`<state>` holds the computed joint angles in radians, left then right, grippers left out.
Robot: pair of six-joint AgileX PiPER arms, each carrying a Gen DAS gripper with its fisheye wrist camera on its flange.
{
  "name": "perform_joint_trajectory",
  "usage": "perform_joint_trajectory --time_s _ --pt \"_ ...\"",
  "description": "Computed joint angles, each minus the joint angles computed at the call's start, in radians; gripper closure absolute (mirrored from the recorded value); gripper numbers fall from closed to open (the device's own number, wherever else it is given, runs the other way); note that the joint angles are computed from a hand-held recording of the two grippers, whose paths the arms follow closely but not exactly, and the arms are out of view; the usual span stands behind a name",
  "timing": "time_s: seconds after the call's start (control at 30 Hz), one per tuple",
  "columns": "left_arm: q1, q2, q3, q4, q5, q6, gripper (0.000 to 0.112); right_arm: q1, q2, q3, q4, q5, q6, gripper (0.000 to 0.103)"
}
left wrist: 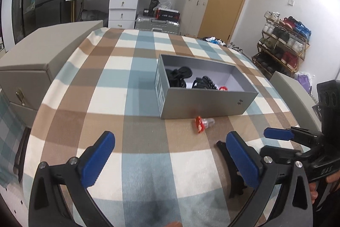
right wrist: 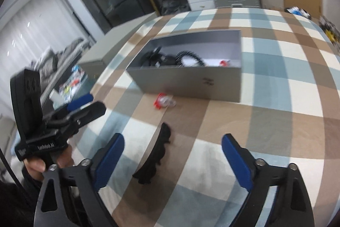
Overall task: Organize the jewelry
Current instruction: 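Move the right gripper to the black hair claw on the table, then close the right gripper on the black hair claw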
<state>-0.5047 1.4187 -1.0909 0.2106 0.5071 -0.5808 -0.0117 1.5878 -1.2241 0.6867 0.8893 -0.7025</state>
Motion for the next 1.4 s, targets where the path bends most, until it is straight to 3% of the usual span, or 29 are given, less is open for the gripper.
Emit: perform_joint_trajectory --time_s 0.13,0.33,0.77,0.93,1.07,1.27,1.3,1.33,1.4 --pt "0.008 -0.007 0.028 -0.038 -0.013 0.025 0.011 0.034 0.008 0.016 -0.006 -0.014 0.0 0.045" --pt "-0.011 0.031 0.033 0.078 0.002 -0.066 0.011 0.062 0.025 0.032 0.013 -0.007 -0.012 0.055" --pt "-0.024 0.039 0.035 0.079 0.039 -0.077 0.011 0.12 0.048 0.036 -0.058 -0.058 0.017 0.075" --pt "-0.039 0.037 0.033 0.101 0.05 -0.095 0.011 0.126 0.044 0.041 -0.072 -0.072 0.011 0.088" --pt "-0.047 0.039 0.029 0.109 0.058 -0.1 0.011 0.124 0.037 0.048 -0.062 -0.078 -0.006 0.089" --pt "-0.055 0.048 0.014 0.119 0.075 -0.105 0.011 0.074 0.025 0.066 0.035 -0.062 -0.08 0.09" --pt "-0.056 0.048 0.014 0.119 0.078 -0.103 0.011 0.054 0.023 0.068 0.066 -0.054 -0.099 0.092" --pt "-0.055 0.05 0.011 0.113 0.079 -0.096 0.011 0.038 0.023 0.068 0.094 -0.042 -0.115 0.103" --pt "-0.053 0.053 0.005 0.097 0.082 -0.083 0.011 0.008 0.023 0.069 0.14 -0.023 -0.141 0.103"
